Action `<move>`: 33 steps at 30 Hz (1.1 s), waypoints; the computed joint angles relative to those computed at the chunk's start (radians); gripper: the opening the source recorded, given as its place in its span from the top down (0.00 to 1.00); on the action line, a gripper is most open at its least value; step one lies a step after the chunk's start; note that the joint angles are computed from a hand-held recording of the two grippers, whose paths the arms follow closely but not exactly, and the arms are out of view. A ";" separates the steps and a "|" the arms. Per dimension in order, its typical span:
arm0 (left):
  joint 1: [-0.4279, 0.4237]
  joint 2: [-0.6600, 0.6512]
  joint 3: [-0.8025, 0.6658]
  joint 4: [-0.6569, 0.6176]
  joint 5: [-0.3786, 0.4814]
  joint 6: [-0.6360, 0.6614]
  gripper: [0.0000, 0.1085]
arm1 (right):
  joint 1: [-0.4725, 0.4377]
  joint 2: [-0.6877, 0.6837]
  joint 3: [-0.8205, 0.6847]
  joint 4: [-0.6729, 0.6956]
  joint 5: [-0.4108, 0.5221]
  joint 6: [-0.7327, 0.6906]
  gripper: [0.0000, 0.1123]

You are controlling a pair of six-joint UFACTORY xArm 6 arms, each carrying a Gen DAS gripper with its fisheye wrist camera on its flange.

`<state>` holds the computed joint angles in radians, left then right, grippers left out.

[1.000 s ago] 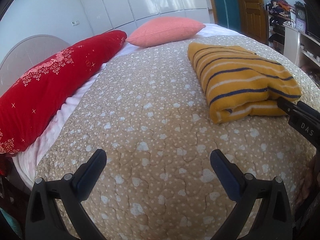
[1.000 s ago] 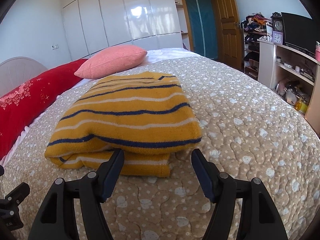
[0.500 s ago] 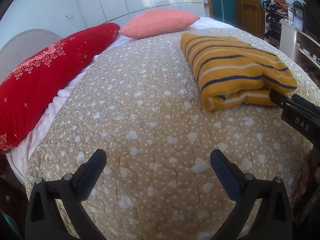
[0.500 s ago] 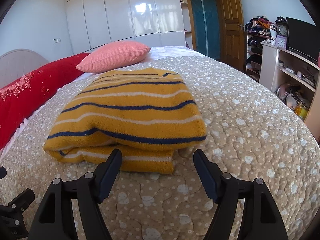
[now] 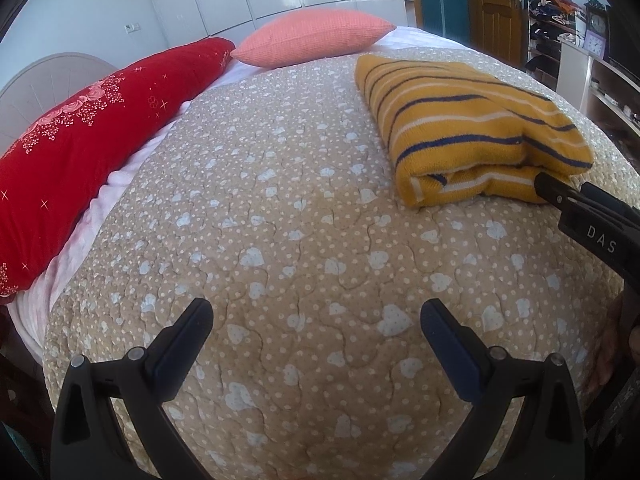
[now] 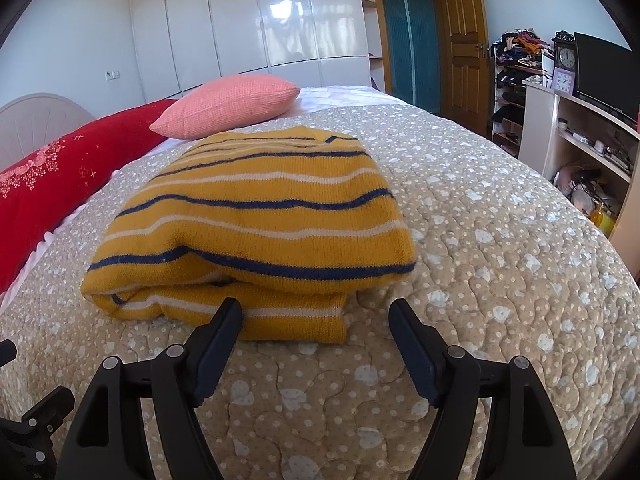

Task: Fold small clothes

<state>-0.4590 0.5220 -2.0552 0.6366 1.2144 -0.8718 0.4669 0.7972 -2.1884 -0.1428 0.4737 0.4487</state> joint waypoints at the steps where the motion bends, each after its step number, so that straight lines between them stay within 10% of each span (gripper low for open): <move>1: 0.000 0.001 -0.001 -0.001 0.000 0.001 0.05 | 0.000 -0.001 0.000 0.001 0.001 -0.001 0.29; 33: -0.003 -0.004 0.010 0.002 0.007 -0.001 0.05 | 0.011 0.016 -0.008 -0.072 -0.008 0.057 0.23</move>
